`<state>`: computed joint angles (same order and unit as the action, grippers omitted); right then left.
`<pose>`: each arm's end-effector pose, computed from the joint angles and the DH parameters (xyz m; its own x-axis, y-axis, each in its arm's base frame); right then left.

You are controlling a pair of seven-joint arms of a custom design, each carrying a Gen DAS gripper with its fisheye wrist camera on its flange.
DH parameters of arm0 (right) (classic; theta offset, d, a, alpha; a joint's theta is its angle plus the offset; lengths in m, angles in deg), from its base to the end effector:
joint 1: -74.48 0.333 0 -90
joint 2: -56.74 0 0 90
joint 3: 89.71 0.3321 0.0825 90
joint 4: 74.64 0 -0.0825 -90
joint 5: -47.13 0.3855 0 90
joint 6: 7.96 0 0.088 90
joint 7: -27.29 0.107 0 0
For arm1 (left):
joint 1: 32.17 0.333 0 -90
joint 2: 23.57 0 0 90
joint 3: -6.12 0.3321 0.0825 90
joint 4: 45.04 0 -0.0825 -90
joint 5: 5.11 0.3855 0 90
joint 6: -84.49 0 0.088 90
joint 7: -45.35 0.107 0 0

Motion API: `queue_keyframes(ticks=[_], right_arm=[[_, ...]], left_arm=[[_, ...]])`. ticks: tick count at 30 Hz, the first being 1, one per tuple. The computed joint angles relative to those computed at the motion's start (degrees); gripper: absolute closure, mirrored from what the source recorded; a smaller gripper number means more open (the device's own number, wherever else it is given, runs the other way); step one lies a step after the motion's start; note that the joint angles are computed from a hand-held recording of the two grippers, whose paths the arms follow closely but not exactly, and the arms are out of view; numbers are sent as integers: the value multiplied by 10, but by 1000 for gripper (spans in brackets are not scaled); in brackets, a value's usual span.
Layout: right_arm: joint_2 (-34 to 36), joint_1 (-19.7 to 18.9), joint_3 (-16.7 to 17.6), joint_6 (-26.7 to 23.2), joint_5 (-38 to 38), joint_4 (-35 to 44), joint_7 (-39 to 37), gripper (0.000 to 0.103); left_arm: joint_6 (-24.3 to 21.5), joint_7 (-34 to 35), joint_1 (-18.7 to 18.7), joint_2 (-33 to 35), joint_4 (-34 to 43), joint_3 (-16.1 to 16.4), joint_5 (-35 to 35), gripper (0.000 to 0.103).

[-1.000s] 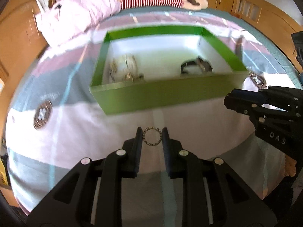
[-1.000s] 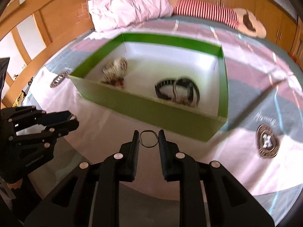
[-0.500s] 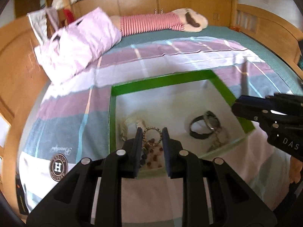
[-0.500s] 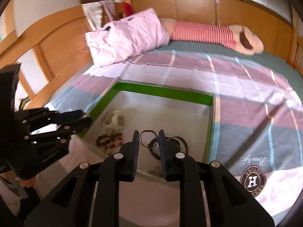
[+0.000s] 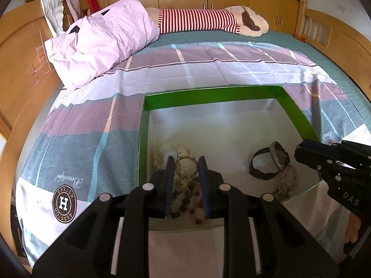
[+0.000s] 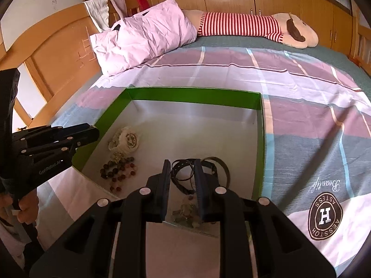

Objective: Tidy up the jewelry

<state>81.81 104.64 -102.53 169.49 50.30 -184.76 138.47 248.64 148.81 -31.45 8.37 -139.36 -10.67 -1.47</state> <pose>0.6474 0.2156 0.3702 0.0111 -0.9808 -0.1949 -0.7462 0.1216 -0.6545 0.7199 -0.1688 0.3934 -0.4401 -0.8967 -0.0481 -0.6787 0.3673 -0.6360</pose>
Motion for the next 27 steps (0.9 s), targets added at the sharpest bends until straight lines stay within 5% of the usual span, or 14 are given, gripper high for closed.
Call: queue_keyframes(ticks=[12, 14, 15, 16, 20, 24, 27], right_arm=[[10, 26, -33, -16, -23, 4, 41, 80], [8, 34, -43, -15, -30, 2, 54, 58], [7, 53, -65, -6, -39, -4, 71, 40], [6, 78, -92, 5, -48, -11, 89, 31], [0, 118, -134, 18, -61, -24, 103, 21], [10, 216, -241, 26, -79, -40, 136, 9], [15, 242, -268, 15, -81, -42, 138, 5]], left_arm=[[-12, -13, -14, 19, 13, 15, 23, 81], [-10, -12, -13, 19, 11, 12, 22, 66], [-3, -14, -14, 17, 7, 14, 23, 44], [13, -18, -14, 14, 0, 16, 25, 34], [37, -13, -5, 4, -18, 5, 30, 24], [56, -14, 1, -8, -40, 0, 34, 16], [65, -23, -3, -18, -56, 7, 42, 11]])
